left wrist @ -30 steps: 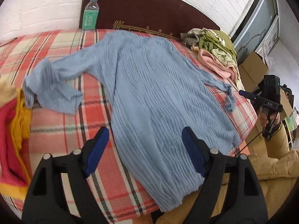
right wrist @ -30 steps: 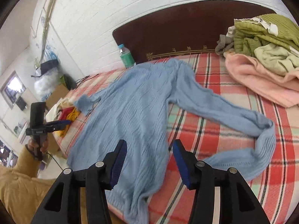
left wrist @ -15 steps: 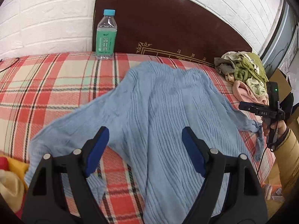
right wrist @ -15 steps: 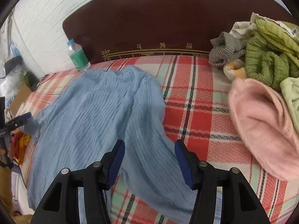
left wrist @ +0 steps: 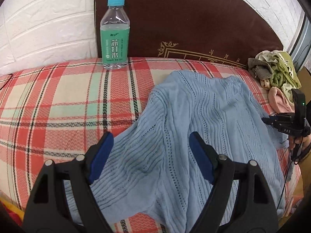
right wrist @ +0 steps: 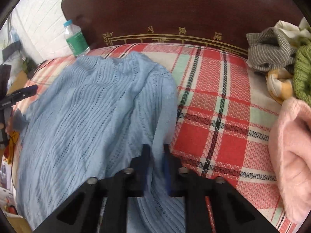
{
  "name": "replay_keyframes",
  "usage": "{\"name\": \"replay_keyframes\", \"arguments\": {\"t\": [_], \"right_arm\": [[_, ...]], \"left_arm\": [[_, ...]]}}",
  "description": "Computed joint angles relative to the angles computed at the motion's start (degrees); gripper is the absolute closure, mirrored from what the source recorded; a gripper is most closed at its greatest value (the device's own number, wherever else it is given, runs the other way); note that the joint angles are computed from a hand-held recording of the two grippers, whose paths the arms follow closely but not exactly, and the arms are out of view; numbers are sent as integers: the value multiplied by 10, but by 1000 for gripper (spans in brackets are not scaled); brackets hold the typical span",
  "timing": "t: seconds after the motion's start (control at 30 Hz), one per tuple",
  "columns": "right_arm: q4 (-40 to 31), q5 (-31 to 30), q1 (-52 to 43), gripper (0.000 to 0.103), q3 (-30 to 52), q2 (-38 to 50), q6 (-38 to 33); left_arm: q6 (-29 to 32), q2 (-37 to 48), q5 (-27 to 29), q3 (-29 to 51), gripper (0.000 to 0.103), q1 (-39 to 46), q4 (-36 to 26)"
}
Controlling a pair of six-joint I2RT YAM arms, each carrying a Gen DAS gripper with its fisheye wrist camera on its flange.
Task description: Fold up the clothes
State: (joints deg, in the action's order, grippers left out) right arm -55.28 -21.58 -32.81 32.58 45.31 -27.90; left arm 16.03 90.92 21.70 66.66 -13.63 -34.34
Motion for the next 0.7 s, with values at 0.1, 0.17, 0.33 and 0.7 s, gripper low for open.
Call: {"name": "replay_keyframes", "arguments": {"t": [0.1, 0.17, 0.33, 0.7], "right_arm": [[0, 45, 9, 97, 10, -34, -1], [6, 64, -7, 98, 22, -41, -7], [45, 77, -76, 98, 46, -7, -21], [70, 60, -116, 97, 36, 48, -13]], "left_arm": [[3, 5, -10, -5, 22, -10, 11], [4, 4, -20, -11, 22, -16, 21], [-1, 15, -13, 4, 22, -15, 17], [4, 60, -4, 67, 22, -30, -15]]}}
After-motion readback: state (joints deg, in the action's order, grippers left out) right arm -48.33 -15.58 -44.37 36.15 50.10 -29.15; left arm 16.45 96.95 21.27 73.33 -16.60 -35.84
